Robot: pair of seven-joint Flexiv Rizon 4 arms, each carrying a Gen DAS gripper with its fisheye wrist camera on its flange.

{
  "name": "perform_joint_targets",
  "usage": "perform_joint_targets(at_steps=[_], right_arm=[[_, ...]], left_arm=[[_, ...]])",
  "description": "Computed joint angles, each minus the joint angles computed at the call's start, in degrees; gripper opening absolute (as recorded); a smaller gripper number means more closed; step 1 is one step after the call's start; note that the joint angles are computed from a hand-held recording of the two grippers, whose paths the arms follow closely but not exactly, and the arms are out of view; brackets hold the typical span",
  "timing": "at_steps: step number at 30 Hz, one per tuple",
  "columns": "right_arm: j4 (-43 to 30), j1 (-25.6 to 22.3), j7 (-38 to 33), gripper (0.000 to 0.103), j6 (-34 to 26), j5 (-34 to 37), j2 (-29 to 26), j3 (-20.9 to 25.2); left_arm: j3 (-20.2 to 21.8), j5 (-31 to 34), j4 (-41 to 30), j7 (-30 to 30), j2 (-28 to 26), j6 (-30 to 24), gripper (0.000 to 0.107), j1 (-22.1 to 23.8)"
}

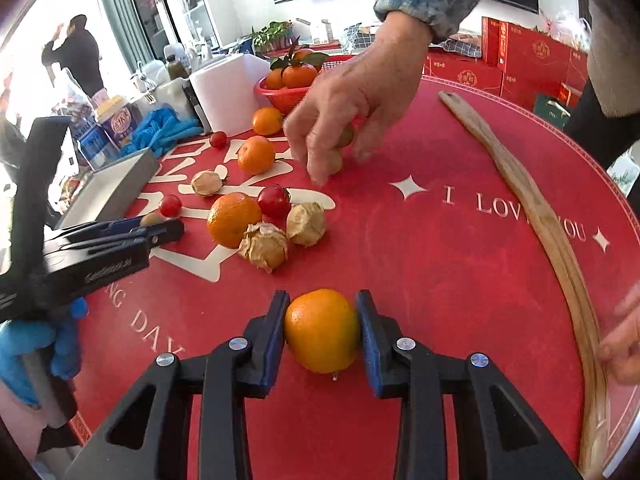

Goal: Organize fruits
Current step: 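Grasp the orange with the right tool while the left tool grasps a kiwi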

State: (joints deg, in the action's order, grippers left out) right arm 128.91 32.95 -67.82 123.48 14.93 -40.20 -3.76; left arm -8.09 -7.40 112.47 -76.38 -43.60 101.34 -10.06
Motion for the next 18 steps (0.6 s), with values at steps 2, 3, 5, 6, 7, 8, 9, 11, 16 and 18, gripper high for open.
perform_joint_targets(at_steps=[2,3,5,6,7,8,9,11,16,18], right_arm=[[0.52,-0.21,0.01,0.035,0.88,-0.07,0.03,0.67],[0.87,-0.25,0.01,0.035,1.36,0.01,0.05,0.97],[1.12,-0.37,0.16,0.035,1.75,0.09,0.07,1.42],[1.11,-0.56,0.32,0.035,1.73,0.01,0.08,1.65],[1.29,-1.2,0.61,0.035,1.94,-0.36,0.23,2.22],[1.23,-1.55,0.86,0.035,2.06,-0.62,0.25,2.58],[1.37,-2.02,1.17,0.035,2.25,-0.9,0.48,3.0],[1.38,-2.19,1.45,0.035,2.12,-1.07,0.84,3.05],[1.32,-2.59,2.22,0.035,1.43,-1.95,1.68,3.65],[1.11,-2.29,2.34,0.035,0.88,-2.27,1.94,3.6]], left_arm=[[-3.42,1.01,1.39,0.02,0.19,0.94,0.028,3.27],[-5.22,1.75,2.5,-0.11,0.45,1.93,0.028,5.04],[-5.08,2.7,3.95,-0.52,1.44,4.11,0.028,5.03],[-4.73,3.11,4.56,-0.7,2.11,5.08,0.028,4.72],[-5.11,4.09,5.66,-0.9,2.93,6.84,0.028,5.24],[-5.52,4.74,6.13,-1.1,3.5,7.39,0.028,5.83],[-6.18,5.51,6.98,-1.44,4.35,7.98,0.028,6.75],[-6.94,6.7,8.19,-2.22,5.59,8.96,0.028,8.05],[-7.35,9.21,10.62,-4.18,8.15,10.84,0.028,11.07],[-6.69,9.66,11.13,-4.76,8.71,11.24,0.028,11.53]])
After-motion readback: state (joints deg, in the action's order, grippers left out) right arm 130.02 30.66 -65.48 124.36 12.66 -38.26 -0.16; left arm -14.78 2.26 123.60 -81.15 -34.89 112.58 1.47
